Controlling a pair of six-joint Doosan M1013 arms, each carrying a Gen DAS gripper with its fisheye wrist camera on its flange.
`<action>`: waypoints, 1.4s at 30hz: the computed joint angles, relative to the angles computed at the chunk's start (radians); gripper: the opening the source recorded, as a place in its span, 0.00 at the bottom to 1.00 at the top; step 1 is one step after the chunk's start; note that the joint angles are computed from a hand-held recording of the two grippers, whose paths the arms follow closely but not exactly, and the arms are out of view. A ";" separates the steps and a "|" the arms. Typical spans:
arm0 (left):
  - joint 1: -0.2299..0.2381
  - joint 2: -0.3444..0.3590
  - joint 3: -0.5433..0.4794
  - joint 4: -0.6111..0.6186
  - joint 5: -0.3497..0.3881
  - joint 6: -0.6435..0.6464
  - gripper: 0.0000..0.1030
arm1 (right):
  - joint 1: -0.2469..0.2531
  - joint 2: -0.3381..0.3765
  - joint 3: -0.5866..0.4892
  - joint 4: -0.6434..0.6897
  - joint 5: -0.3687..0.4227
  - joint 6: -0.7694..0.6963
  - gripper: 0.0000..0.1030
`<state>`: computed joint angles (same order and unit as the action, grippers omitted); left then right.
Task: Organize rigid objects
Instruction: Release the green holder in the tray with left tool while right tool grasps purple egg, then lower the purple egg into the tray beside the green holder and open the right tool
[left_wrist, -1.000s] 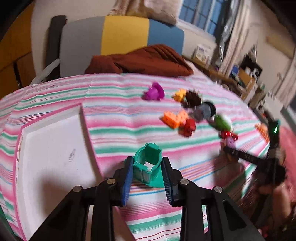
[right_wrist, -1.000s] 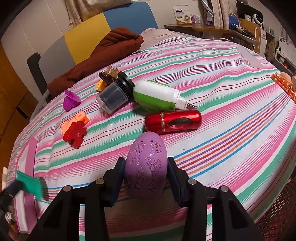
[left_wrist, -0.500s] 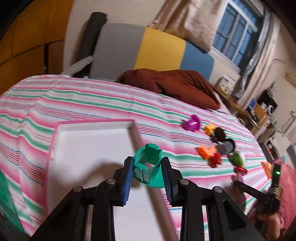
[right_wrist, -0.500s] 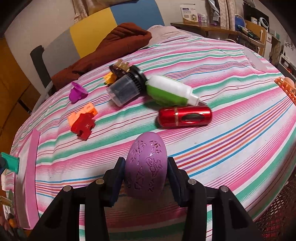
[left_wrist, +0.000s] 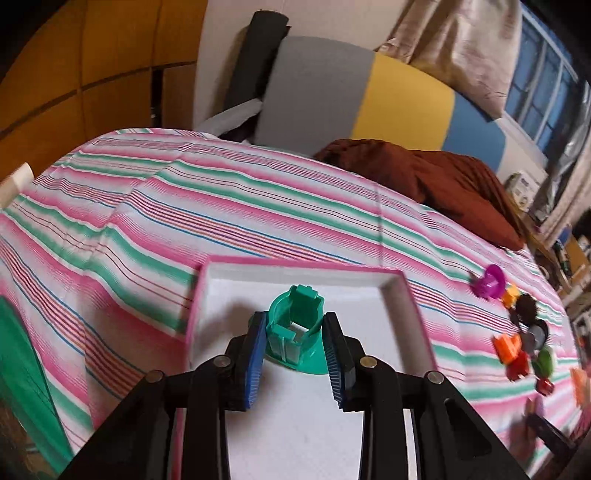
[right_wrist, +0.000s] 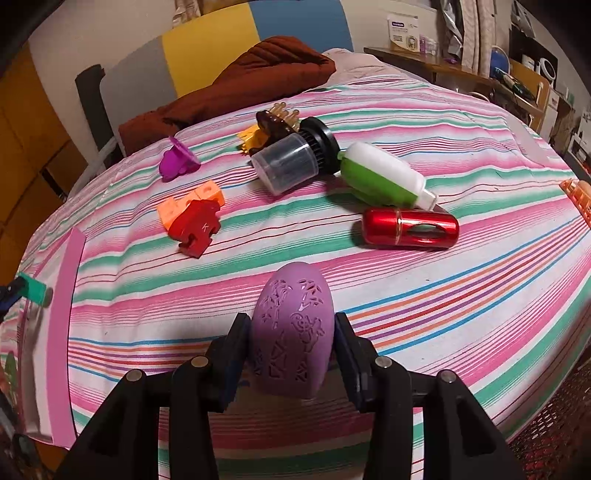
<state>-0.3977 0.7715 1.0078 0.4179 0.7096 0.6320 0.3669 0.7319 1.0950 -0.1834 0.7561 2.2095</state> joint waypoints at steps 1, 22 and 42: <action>0.001 0.008 -0.012 0.013 0.015 -0.011 0.30 | 0.001 0.001 -0.001 -0.001 0.001 -0.002 0.44; -0.046 -0.133 0.254 0.168 -0.132 -0.313 0.86 | 0.019 0.030 -0.058 0.082 0.004 -0.137 0.44; -0.062 -0.174 0.335 0.074 -0.149 -0.240 0.91 | 0.112 0.235 -0.509 0.336 0.173 -0.592 0.44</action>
<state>-0.4601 0.5973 1.3423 0.4919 0.5601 0.3923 0.4786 0.9668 0.5864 0.1522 0.9296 1.6175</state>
